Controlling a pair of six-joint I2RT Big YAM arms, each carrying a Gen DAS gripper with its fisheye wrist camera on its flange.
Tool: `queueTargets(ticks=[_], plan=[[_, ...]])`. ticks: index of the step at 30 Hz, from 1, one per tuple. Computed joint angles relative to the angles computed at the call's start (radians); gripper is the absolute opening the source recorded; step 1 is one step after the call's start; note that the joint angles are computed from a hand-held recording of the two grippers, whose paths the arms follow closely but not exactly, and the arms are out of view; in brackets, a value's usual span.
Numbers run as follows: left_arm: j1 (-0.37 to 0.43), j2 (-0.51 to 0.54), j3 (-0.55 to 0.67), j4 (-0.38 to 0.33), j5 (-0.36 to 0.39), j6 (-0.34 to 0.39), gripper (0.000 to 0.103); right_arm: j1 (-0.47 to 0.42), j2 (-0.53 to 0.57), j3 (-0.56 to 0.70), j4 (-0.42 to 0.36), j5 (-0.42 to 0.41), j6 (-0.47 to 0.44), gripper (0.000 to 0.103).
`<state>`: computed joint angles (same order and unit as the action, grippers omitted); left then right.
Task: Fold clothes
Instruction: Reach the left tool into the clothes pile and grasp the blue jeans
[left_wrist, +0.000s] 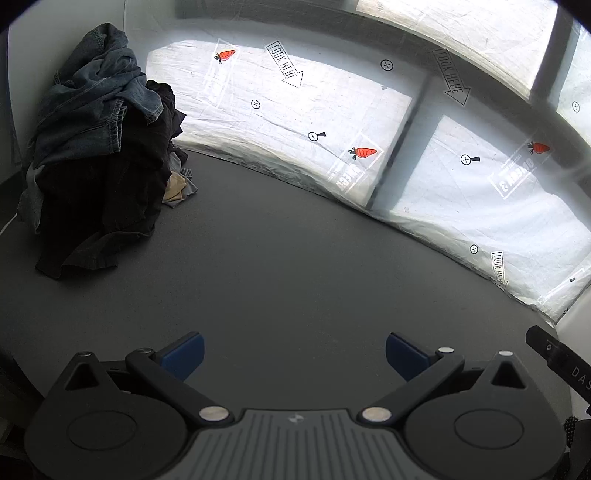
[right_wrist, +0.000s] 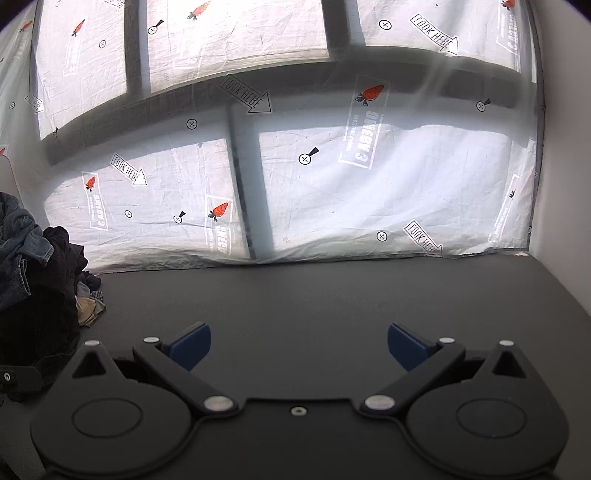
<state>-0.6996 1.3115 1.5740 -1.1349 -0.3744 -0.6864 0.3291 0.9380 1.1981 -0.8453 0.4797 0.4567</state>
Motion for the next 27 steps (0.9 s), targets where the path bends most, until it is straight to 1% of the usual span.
queueTargets(ticks=[1,3,4,6,7,8,9,10,12,14,16,18,19,20,21,23,25,26,27], plan=[[0.029,0.006,0.003,0.000,-0.011,0.020,0.103,-0.003,0.032,0.022,0.010,-0.009,0.010,0.103],[0.093,0.027,0.022,-0.006,-0.026,0.088,0.103,-0.001,0.103,0.076,0.036,-0.024,0.023,0.103],[0.131,0.037,0.030,-0.008,-0.011,0.113,0.103,0.005,0.143,0.107,0.051,-0.026,0.020,0.103],[0.225,0.060,0.049,-0.006,0.076,0.148,0.103,0.020,0.228,0.177,0.076,-0.025,0.004,0.103],[0.280,0.069,0.054,0.004,0.137,0.152,0.103,0.029,0.270,0.216,0.085,-0.021,-0.005,0.103],[0.330,0.077,0.056,0.021,0.182,0.147,0.103,0.039,0.309,0.252,0.097,-0.014,-0.014,0.103],[0.377,0.087,0.060,0.041,0.209,0.138,0.103,0.048,0.349,0.289,0.108,-0.009,-0.024,0.103],[0.416,0.102,0.069,0.058,0.220,0.136,0.103,0.056,0.389,0.328,0.118,-0.004,-0.034,0.103],[0.487,0.148,0.109,0.077,0.236,0.159,0.103,0.071,0.471,0.413,0.125,0.007,-0.060,0.103],[0.547,0.210,0.172,0.084,0.246,0.208,0.102,0.082,0.548,0.498,0.117,0.011,-0.085,0.103],[0.594,0.270,0.233,0.105,0.250,0.265,0.100,0.089,0.630,0.589,0.101,0.008,-0.105,0.103],[0.632,0.336,0.303,0.123,0.264,0.327,0.096,0.093,0.712,0.685,0.079,0.005,-0.122,0.103],[0.647,0.369,0.341,0.124,0.270,0.352,0.091,0.093,0.760,0.742,0.061,0.001,-0.128,0.103],[0.660,0.397,0.375,0.123,0.275,0.366,0.085,0.093,0.805,0.800,0.039,-0.002,-0.130,0.103],[0.673,0.436,0.425,0.111,0.279,0.377,0.083,0.094,0.852,0.861,0.014,-0.004,-0.132,0.103],[0.701,0.506,0.524,0.087,0.301,0.395,0.074,0.090,0.945,0.993,-0.045,-0.020,-0.130,0.103],[0.722,0.542,0.573,0.110,0.314,0.411,0.072,0.087,1.040,1.132,-0.101,-0.047,-0.132,0.103],[0.729,0.555,0.590,0.125,0.306,0.419,0.072,0.086,1.089,1.207,-0.133,-0.056,-0.134,0.103],[0.736,0.568,0.606,0.141,0.297,0.427,0.072,0.087,1.153,1.309,-0.179,-0.058,-0.138,0.103]])
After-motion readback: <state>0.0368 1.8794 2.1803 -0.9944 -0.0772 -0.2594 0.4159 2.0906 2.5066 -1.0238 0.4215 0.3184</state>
